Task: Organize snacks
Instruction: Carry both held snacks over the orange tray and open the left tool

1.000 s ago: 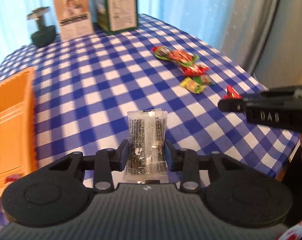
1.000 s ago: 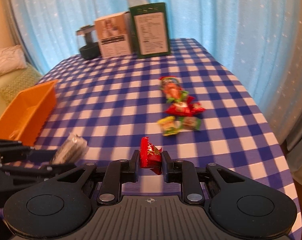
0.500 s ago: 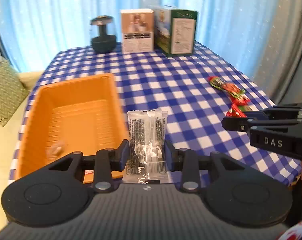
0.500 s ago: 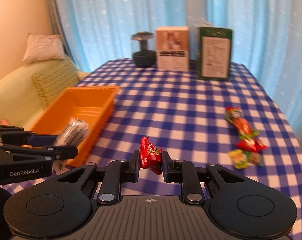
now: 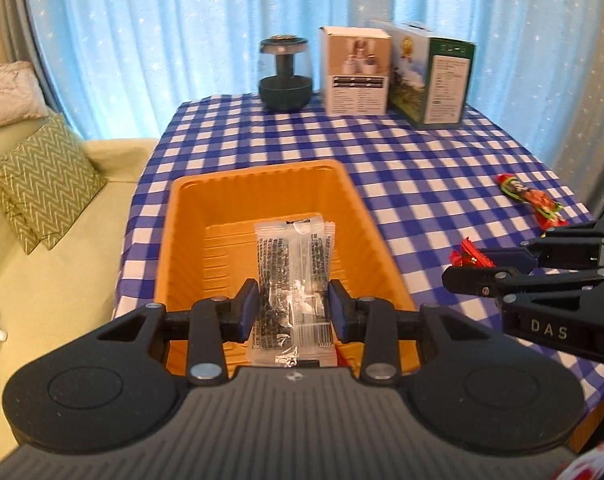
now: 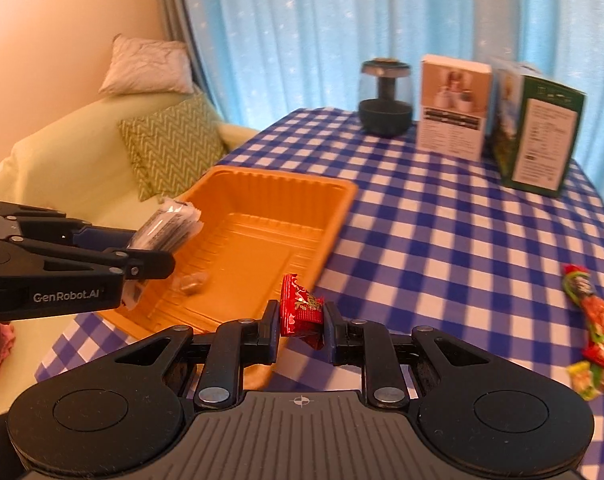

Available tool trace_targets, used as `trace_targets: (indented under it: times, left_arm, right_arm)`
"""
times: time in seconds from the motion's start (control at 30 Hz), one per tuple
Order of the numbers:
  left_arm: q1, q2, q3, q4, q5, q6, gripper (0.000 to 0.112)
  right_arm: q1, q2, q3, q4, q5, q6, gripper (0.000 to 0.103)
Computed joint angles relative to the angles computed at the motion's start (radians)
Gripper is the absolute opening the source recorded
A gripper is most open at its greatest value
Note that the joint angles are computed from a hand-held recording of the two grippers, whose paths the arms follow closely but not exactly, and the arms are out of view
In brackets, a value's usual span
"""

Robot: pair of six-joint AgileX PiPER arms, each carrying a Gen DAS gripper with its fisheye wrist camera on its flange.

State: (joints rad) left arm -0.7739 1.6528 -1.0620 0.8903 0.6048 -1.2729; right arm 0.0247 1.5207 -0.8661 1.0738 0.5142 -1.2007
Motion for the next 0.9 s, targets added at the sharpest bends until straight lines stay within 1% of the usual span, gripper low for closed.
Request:
trace_targets:
  times: [0.23,0.43,0.63,0.7,0.9]
  left_arm:
    - [0.088,0.032,0.009,-0.048,-0.066,0.079,0.034]
    - [0.138,0.070,0.007,-0.085,-0.119,0.123,0.034]
    - [0.174,0.108,-0.008,-0.127,-0.166,0.166,0.035]
    - [0.182,0.117,-0.017,-0.150,-0.170,0.187,0.035]
    - [0.173,0.088,0.008,-0.085,-0.146,0.115,0.035]
  right_arm:
    - [0.061,0.100,-0.086,-0.016,-0.015,0.054,0.022]
    - [0.075,0.150,-0.124,-0.018,-0.021,0.072,0.022]
    - [0.073,0.171,-0.141,-0.028,-0.025,0.092,0.022]
    - [0.073,0.175,-0.145,-0.030,-0.023,0.097,0.022]
    - [0.081,0.178,-0.145,-0.026,-0.018,0.095,0.022]
